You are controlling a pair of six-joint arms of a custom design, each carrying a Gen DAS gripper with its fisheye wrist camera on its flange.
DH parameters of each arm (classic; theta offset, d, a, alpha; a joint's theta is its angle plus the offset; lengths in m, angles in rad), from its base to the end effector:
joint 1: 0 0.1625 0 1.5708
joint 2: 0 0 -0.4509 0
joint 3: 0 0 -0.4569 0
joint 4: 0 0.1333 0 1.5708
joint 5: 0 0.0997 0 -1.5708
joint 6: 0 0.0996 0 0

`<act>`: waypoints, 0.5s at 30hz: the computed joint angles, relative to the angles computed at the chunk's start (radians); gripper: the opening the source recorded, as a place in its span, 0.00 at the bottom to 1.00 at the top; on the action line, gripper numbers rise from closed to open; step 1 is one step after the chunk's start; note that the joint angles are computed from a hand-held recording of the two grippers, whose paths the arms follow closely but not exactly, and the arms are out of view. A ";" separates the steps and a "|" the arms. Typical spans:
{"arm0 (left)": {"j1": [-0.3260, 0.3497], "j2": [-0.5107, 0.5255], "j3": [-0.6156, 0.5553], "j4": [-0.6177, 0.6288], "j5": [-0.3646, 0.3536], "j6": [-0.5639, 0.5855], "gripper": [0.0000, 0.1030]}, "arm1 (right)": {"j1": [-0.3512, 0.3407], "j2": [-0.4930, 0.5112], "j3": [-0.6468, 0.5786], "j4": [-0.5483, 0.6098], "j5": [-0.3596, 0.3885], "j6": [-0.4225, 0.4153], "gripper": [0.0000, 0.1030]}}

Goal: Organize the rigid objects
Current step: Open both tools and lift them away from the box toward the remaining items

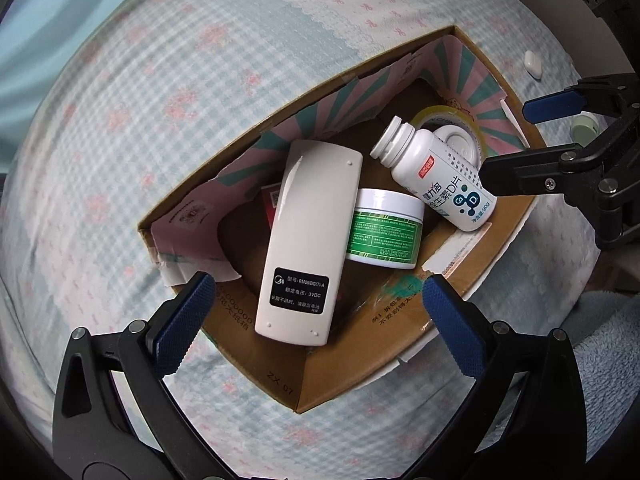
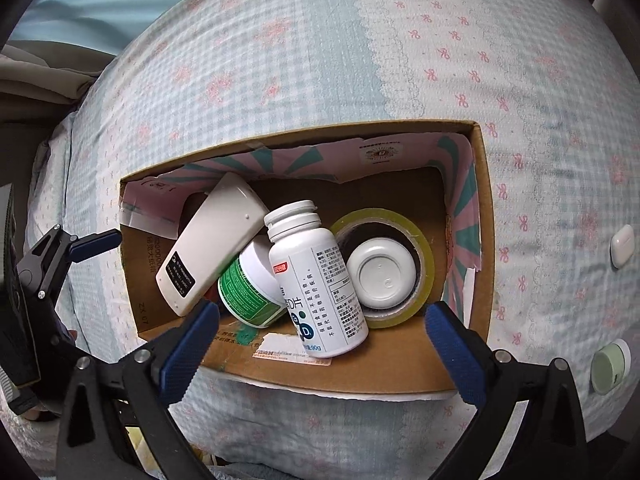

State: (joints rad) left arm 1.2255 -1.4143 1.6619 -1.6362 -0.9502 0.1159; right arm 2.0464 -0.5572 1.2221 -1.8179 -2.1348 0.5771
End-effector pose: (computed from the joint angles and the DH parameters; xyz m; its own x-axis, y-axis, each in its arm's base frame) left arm -0.0220 -0.6261 0.3982 -0.6865 0.4790 -0.5471 0.4150 0.8759 0.2461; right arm 0.4371 -0.6739 0.0017 -0.7747 -0.0426 0.6308 0.0050 0.9973 0.0735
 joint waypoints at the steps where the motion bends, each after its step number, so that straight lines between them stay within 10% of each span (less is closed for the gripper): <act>1: -0.006 -0.006 0.005 -0.006 0.006 0.000 1.00 | 0.005 0.002 -0.008 0.016 -0.006 0.000 1.00; 15: -0.116 -0.141 0.035 -0.035 0.021 -0.136 1.00 | 0.121 -0.060 0.003 0.067 -0.144 -0.003 1.00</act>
